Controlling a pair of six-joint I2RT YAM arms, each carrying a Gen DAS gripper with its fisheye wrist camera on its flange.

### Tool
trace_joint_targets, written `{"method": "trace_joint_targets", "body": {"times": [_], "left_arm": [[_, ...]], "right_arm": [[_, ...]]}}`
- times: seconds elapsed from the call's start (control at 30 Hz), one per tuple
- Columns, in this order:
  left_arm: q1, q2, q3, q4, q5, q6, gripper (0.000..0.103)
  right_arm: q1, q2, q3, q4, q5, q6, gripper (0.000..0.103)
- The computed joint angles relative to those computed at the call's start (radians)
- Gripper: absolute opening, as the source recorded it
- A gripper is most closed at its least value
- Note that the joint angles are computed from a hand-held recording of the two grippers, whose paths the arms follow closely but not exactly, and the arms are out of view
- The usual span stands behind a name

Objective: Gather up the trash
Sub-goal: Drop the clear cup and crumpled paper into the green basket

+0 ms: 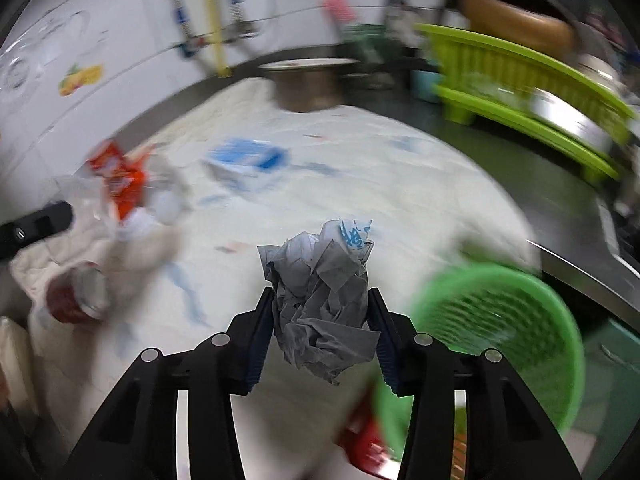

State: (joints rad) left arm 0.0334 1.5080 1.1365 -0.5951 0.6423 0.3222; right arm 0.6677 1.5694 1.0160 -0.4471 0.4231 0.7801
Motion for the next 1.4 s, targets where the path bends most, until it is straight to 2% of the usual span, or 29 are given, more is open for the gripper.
{"method": "trace_joint_targets", "body": {"times": [0.3, 0.33, 0.4, 0.47, 0.63, 0.8, 1.03, 1.07, 1.13, 1.17, 1.4], "left_arm": [[-0.305, 0.014, -0.038, 0.04, -0.071, -0.059, 0.0], [-0.346, 0.028, -0.035, 0.044, -0.084, -0.065, 0.0], [-0.414, 0.051, -0.03, 0.057, -0.114, -0.081, 0.0], [-0.48, 0.081, -0.023, 0.07, -0.139, -0.089, 0.0], [-0.587, 0.163, 0.014, 0.084, -0.189, -0.118, 0.0], [-0.646, 0.247, 0.062, 0.081, -0.213, -0.131, 0.001], [-0.689, 0.322, 0.109, 0.065, -0.23, -0.144, 0.004], [-0.69, 0.328, 0.112, 0.061, -0.225, -0.146, 0.005], [-0.689, 0.332, 0.111, 0.06, -0.218, -0.157, 0.027], [-0.692, 0.319, 0.092, 0.08, -0.233, -0.159, 0.033], [-0.672, 0.287, 0.076, 0.078, -0.216, -0.15, 0.035]], "right_arm": [[-0.056, -0.313, -0.319, -0.155, 0.046, 0.168, 0.05], [-0.058, -0.341, -0.344, -0.17, 0.048, 0.186, 0.052], [-0.064, -0.39, -0.386, -0.174, 0.049, 0.203, 0.062], [-0.053, -0.441, -0.418, -0.194, 0.066, 0.235, 0.064], [-0.03, -0.541, -0.446, -0.271, 0.101, 0.287, 0.067], [0.039, -0.631, -0.442, -0.39, 0.161, 0.39, 0.068], [0.087, -0.68, -0.444, -0.463, 0.19, 0.47, 0.069], [0.094, -0.684, -0.443, -0.473, 0.195, 0.481, 0.069], [0.107, -0.688, -0.44, -0.483, 0.201, 0.495, 0.069], [0.109, -0.689, -0.439, -0.487, 0.205, 0.497, 0.069], [0.135, -0.683, -0.411, -0.503, 0.227, 0.51, 0.069]]}}
